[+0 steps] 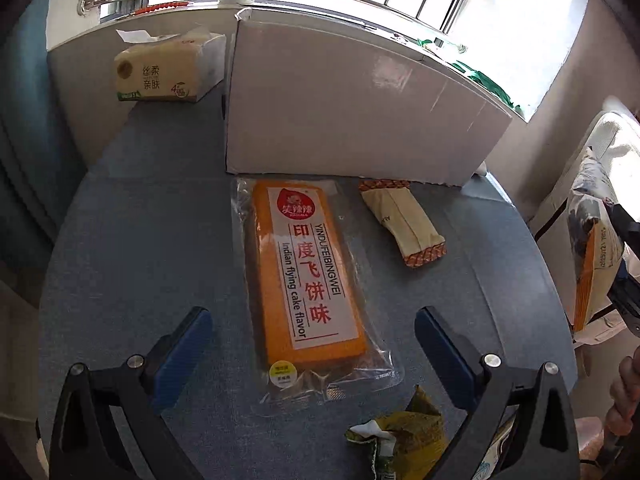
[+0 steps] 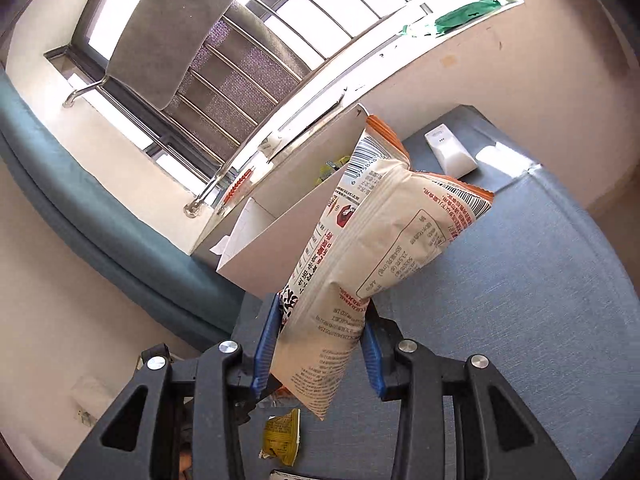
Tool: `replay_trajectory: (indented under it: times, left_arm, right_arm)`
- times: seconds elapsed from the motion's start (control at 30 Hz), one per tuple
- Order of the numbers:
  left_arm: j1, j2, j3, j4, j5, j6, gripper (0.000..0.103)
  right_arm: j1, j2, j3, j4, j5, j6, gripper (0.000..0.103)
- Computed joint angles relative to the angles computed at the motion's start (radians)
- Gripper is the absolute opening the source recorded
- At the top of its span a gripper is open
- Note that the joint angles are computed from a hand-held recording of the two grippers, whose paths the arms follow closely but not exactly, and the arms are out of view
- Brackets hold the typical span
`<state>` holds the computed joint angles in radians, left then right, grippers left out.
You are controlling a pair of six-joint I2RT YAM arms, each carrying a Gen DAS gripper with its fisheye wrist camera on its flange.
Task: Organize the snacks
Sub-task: 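Grasp the tall white printed bag with the right tool while the left tool grasps the orange flying-cake pack, then carry both packs into the white box and open both tools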
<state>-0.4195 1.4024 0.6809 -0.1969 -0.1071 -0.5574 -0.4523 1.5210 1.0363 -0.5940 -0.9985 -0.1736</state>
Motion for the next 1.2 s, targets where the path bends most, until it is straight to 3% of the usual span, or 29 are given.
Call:
replay_trajectory:
  times: [0.33,0.4,0.47,0.53,0.73,0.9,1.07,1.2]
  left_arm:
    - [-0.015,0.232,0.195,-0.069,-0.108,0.054,0.102]
    - [-0.031,0.233,0.189,-0.059,-0.165,0.090,0.089]
    - [-0.034,0.204,0.153,-0.018,-0.165,0.143,0.065]
    - [-0.033,0.139,0.095,0.027,-0.163,0.174,0.057]
    - [-0.043,-0.027,0.009,0.028,-0.165,0.209,0.056]
    - [-0.026,-0.226,-0.039,0.010,-0.112,0.186,0.056]
    - [0.007,-0.342,0.022,-0.023,-0.058,0.222,0.056]
    - [0.102,-0.318,0.124,-0.006,0.051,0.246,0.056]
  right_arm:
    - [-0.025,-0.003,-0.012,-0.011,-0.004,-0.083,0.042]
    - [-0.032,-0.003,-0.020,-0.018,-0.012,-0.106,0.042]
    - [-0.027,-0.004,-0.024,-0.019,-0.009,-0.120,0.042]
    - [-0.021,-0.006,-0.033,-0.014,-0.004,-0.133,0.042]
    - [0.004,-0.003,-0.043,0.004,0.020,-0.131,0.042]
    - [0.028,-0.023,-0.041,0.021,0.032,-0.125,0.042]
    - [0.083,-0.009,0.039,0.040,0.056,-0.090,0.042]
    - [0.157,0.029,0.167,0.056,0.108,-0.062,0.042]
